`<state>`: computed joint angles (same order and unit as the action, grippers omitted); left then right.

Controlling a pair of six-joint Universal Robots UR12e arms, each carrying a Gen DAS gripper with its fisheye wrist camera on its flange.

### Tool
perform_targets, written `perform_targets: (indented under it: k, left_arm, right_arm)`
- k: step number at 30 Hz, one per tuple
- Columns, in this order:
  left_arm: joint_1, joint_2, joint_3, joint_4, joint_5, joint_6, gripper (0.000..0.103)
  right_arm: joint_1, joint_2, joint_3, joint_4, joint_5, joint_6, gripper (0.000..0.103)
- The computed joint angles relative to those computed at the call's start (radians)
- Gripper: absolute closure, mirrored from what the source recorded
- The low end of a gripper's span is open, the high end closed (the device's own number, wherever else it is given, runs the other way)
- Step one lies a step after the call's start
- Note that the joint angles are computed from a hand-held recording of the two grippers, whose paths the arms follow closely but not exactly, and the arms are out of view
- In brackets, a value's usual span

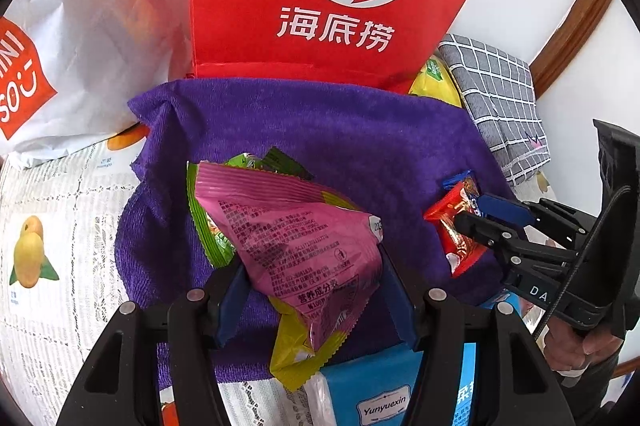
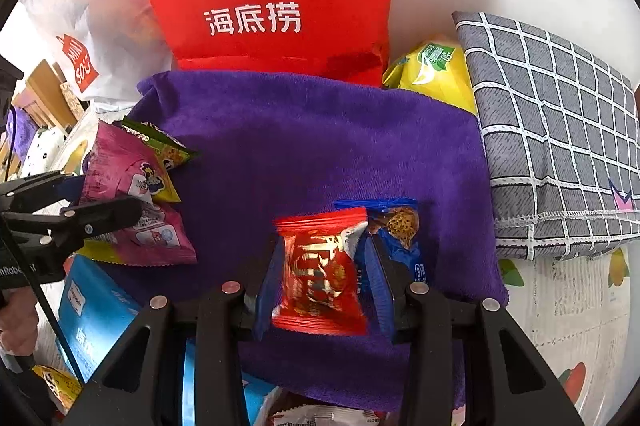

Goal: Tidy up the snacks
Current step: 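Open both tools to drop the red wrapper and pink bag onto the towel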

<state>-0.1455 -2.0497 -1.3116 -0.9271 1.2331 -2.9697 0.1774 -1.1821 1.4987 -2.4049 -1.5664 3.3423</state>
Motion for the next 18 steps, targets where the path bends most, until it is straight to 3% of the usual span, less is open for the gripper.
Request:
perform_targets:
  k: [4, 7, 12, 18]
  left_arm:
    - [0.003, 0.008, -0.009, 0.011, 0.002, -0.02, 0.027]
    - [0.006, 0.019, -0.019, 0.036, 0.004, -0.038, 0.019]
    - [0.009, 0.04, -0.03, 0.037, 0.03, -0.041, 0.019]
    - [0.025, 0.074, -0.061, 0.082, 0.039, -0.063, 0.019]
  right_arm:
    - [-0.003, -0.013, 0.007, -0.01, 0.016, 0.003, 0.058]
    - [-0.001, -0.034, 0.031, -0.063, 0.014, 0.0, 0.046]
    - [0.001, -0.067, 0.062, -0.148, 0.004, 0.03, 0.03]
    - [0.006, -0.107, 0.1, -0.186, 0.016, 0.068, 0.02]
